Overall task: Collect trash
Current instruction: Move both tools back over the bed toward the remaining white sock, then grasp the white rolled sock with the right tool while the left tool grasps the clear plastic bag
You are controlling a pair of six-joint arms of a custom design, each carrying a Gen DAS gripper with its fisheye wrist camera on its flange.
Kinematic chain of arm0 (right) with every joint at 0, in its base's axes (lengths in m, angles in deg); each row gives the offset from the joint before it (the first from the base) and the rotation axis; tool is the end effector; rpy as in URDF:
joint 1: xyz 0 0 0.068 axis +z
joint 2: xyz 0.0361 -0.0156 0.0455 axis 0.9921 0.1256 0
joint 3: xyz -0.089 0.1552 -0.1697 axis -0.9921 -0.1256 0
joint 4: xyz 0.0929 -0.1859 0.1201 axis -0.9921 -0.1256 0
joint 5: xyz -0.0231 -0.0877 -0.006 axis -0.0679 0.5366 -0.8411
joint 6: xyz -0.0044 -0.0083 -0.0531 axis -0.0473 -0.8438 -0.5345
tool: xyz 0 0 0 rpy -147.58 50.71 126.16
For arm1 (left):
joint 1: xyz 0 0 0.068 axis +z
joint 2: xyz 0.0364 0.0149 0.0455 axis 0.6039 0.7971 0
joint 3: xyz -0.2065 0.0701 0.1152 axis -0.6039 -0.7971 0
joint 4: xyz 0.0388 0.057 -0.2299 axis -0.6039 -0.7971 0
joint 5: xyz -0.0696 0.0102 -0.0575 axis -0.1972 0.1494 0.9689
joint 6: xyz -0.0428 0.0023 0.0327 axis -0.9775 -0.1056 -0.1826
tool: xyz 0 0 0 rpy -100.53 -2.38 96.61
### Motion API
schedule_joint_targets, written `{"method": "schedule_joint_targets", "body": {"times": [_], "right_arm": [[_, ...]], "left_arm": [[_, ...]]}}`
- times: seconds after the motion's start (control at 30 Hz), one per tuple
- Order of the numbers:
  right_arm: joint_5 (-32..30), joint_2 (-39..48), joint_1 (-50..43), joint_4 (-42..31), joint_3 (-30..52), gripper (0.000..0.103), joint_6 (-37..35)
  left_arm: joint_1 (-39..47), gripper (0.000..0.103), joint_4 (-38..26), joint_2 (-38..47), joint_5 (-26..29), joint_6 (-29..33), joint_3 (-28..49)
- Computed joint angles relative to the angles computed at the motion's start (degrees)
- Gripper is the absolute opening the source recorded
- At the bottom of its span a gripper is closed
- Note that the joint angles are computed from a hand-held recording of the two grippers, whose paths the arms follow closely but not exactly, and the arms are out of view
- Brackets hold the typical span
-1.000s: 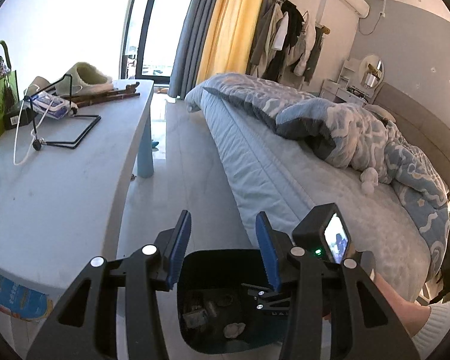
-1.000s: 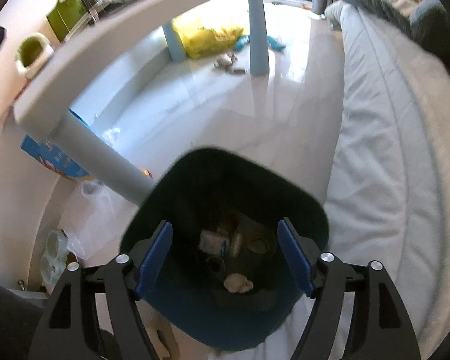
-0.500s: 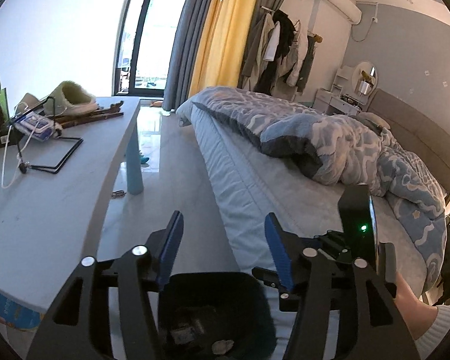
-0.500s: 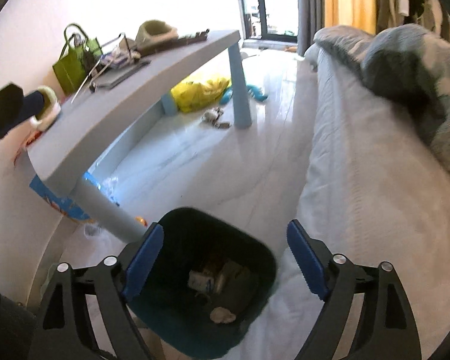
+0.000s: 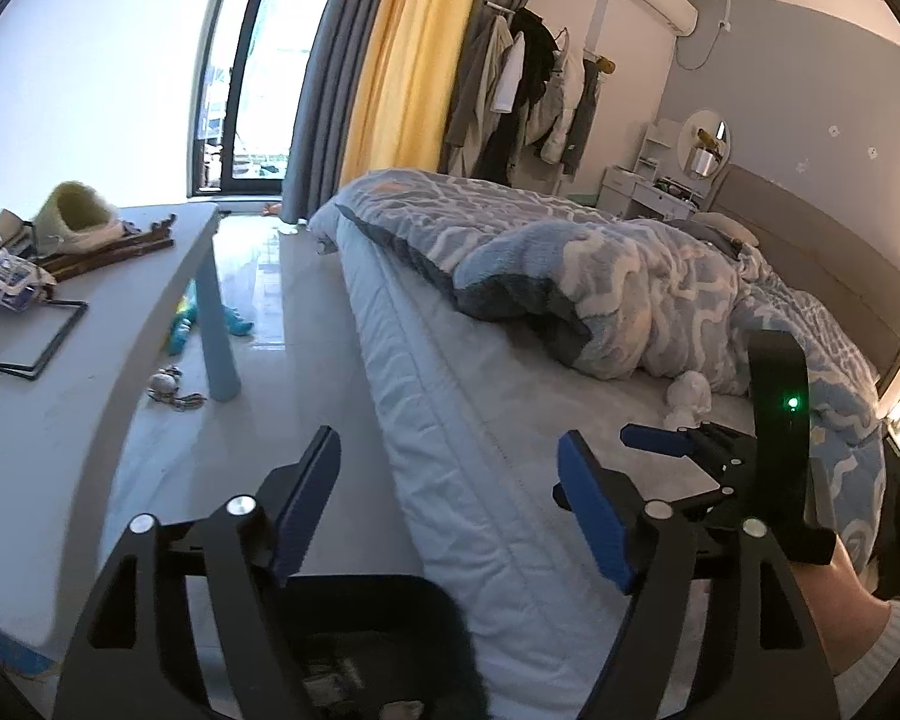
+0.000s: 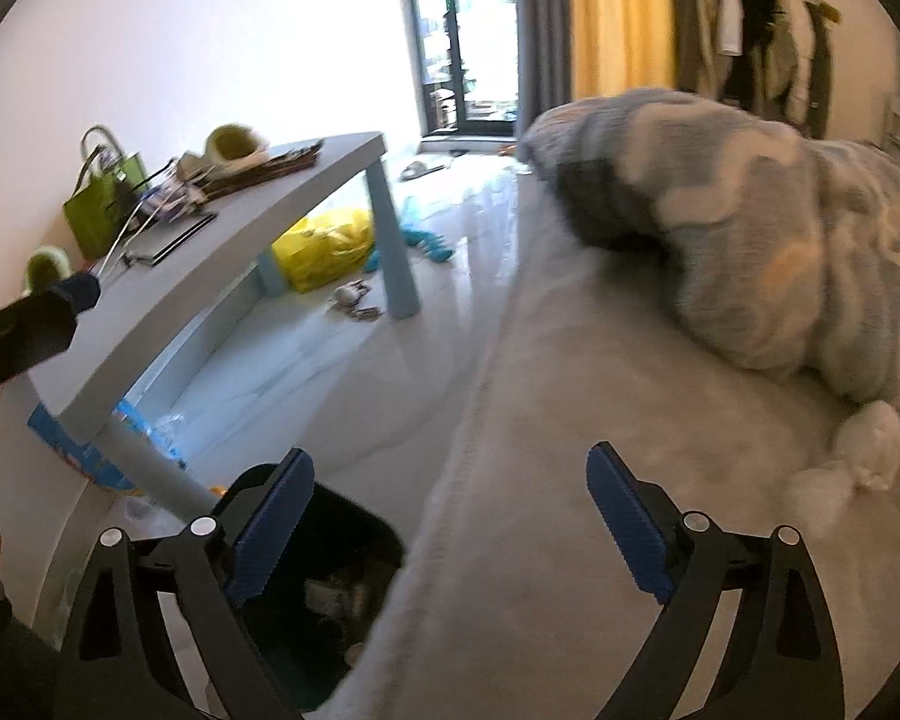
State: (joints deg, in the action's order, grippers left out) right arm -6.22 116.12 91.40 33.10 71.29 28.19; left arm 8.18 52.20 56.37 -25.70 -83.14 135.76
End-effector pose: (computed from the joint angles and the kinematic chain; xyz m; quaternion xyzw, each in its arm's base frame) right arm 0.2397 0.0347 0.2066 0.0208 0.9217 0.0425 0.3850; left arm 0.2716 -0.1621 0.2433 0.2457 0.8415 -0.2594 0.4053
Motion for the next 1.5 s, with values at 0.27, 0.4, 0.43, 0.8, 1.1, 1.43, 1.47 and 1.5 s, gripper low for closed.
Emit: {"method": "schedule_joint_targets", "body": {"times": [0.27,0.4,0.43,0.8,1.1,1.43,1.47,1.5], "right_arm": [[-4.52,-5.36,-12.55,-2.27,-1.69,0.096,-3.77],[-7.97,-6.62,-20.06,-3.13,-1.3,0.097,-5.43],[-8.79,-6.89,-21.63,-3.29,-1.37,0.098,-5.76],[-17.34,-2.41,-39.77,-3.72,1.9,0.099,-8.95],[-19.33,3.57,-46.57,-2.81,4.17,0.099,-13.0],[-21.14,13.5,-50.41,-2.03,9.4,0.099,-15.77],[-21.38,14.62,-50.58,-2.0,10.02,0.099,-16.12],[-21.17,15.38,-50.61,-1.91,10.43,0.099,-16.43]], "left_arm": [[-7.33,0.084,-0.78,5.18,-3.5,-0.37,5.26],[-10.06,0.085,-1.35,7.76,-4.46,-0.32,8.07],[-10.62,0.085,-1.53,8.5,-4.63,-0.24,8.81],[-16.84,0.088,-3.35,17.39,-5.21,1.04,17.64],[-20.0,0.088,-6.3,26.22,-4.45,1.55,27.4],[-23.11,0.088,-12.61,38.53,-2.14,2.59,42.93],[-23.51,0.088,-13.69,40.35,-1.74,2.92,45.38],[-23.78,0.088,-14.43,41.6,-1.32,3.17,47.09]]}}
